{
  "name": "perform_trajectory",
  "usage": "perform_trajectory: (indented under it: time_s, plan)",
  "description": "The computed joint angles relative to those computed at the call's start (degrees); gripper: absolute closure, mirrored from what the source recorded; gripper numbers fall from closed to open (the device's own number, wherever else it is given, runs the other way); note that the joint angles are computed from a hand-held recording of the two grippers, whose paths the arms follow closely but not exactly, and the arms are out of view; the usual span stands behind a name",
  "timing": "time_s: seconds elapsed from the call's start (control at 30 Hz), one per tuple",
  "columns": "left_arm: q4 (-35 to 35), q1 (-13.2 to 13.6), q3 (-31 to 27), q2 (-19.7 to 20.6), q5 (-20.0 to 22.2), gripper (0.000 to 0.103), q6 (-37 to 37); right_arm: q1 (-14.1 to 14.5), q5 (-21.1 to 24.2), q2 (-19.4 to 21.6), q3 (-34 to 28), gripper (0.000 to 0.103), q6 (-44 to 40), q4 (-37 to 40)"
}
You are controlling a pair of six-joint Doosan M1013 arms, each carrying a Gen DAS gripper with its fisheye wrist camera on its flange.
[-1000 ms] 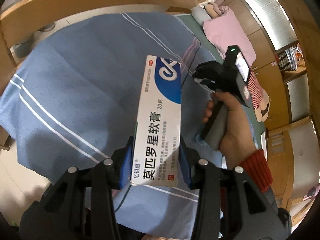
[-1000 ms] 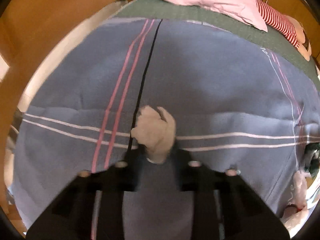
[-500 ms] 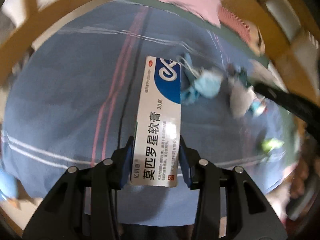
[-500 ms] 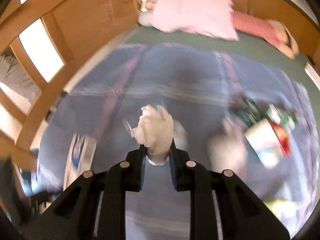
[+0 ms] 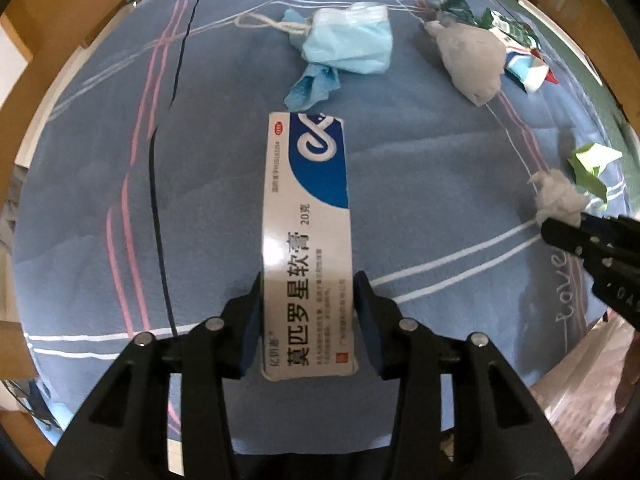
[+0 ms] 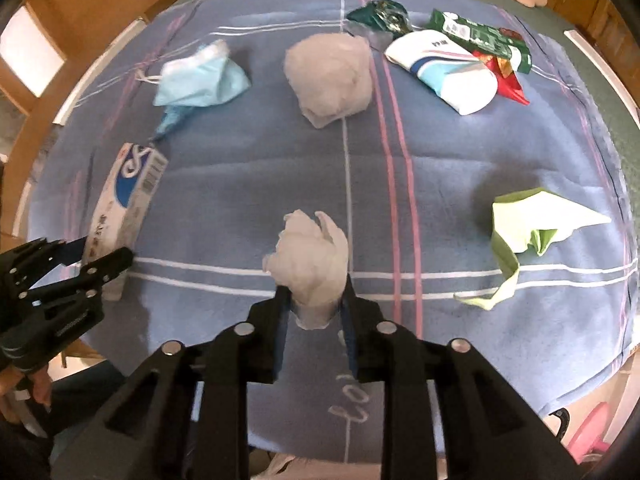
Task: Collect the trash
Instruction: 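Carry the ointment box and tissue to the white bin and release both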
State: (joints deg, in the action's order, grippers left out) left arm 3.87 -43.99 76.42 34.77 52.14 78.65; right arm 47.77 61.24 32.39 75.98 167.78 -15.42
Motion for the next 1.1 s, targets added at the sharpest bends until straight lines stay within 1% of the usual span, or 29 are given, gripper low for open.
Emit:
perform_trajectory:
  time_s: [0.03, 0.1, 0.13, 0.17, 0.2, 0.27, 0.33, 0.43, 0.47, 0.53, 0.57, 0.6, 0.8, 0.87, 0.93, 1.0, 1.07, 1.1]
  plan:
    - [-0.87, 0.2, -0.08, 0.07, 0.01, 0.056, -0.02, -0.06, -0.15, 0.02, 0.08, 0.061, 0.24, 0.06]
    - [-2.09, 0.63, 0.0, -0.05, -0.05, 0.047, 0.65, -0.2, 0.37, 0.37, -0.14, 0.046, 0.77, 0.02]
    - [-2.12, 0.65, -0.01, -0.03, -0.03, 0.044, 0.89, -0.22, 0.93, 0.62, -0.45, 0.042, 1.08, -0.25]
    - [-1.54, 0.6, 0.05, -0.04, 0.11, 0.038, 0.87, -0.26, 1.06, 0.82, -0.68, 0.041, 1.09, -0.33]
    - [-0.66, 0.47, 0.05, -0.01, 0.32, 0.034, 0.58, -0.35, 1.08, 1.03, -0.88, 0.041, 0.85, -0.18]
    - [0.53, 0.28, 0.04, 0.11, 0.68, 0.032, 0.22, -0.61, 2.1, 1.87, -1.94, 0.041, -0.49, 0.59]
    - [0.93, -0.31, -1.42, 1.15, 1.19, 0.03, -0.77, -0.6, 4.31, 2.95, -3.48, 0.041, -1.78, 0.75]
    - [1.1, -0.35, -1.66, 1.42, 1.15, 0.029, -1.13, -0.45, 7.61, 4.39, -5.26, 0.041, -3.87, -0.25]
    - [1.23, -0.38, -1.63, 1.48, 0.91, 0.029, -1.14, -0.38, 7.6, 4.49, -5.28, 0.042, -4.1, -0.41]
    - [1.75, -0.56, -1.58, 1.49, 0.32, 0.037, -1.24, -0.18, 6.54, 4.53, -5.34, 0.058, -4.82, -0.63]
    - [2.08, -0.63, -1.49, 1.41, -0.11, 0.047, -1.34, -0.07, 5.42, 4.29, -5.09, 0.075, -5.01, -0.76]
    - [2.23, -0.64, -1.38, 1.32, -0.52, 0.06, -1.33, 0.14, 4.8, 4.06, -4.92, 0.079, -4.7, -1.29]
    - [1.97, -0.61, -0.91, 0.64, -1.93, 0.062, -1.06, 1.68, 3.09, 2.43, -3.77, 0.08, -1.76, -4.99]
    - [3.72, -0.78, 0.17, -0.52, -4.28, 0.062, -1.98, 1.71, 2.16, 1.44, -2.91, 0.08, -0.42, -6.24]
    - [5.3, -0.96, 1.03, -1.25, -6.56, 0.062, -3.27, 2.56, 3.02, 0.94, -2.94, 0.08, 1.28, -8.08]
    - [6.73, -1.13, 2.03, -2.24, -8.76, 0.062, -4.79, 3.79, 3.92, -0.13, -2.51, 0.08, 3.34, -11.11]
    - [8.27, -1.43, 3.59, -3.8, -11.3, 0.062, -6.36, 5.03, 3.67, -1.32, -1.44, 0.08, 5.28, -13.12]
    - [7.94, -1.44, 4.09, -4.48, -11.97, 0.062, -6.41, 5.72, 3.35, -2.33, -0.59, 0.08, 6.3, -14.27]
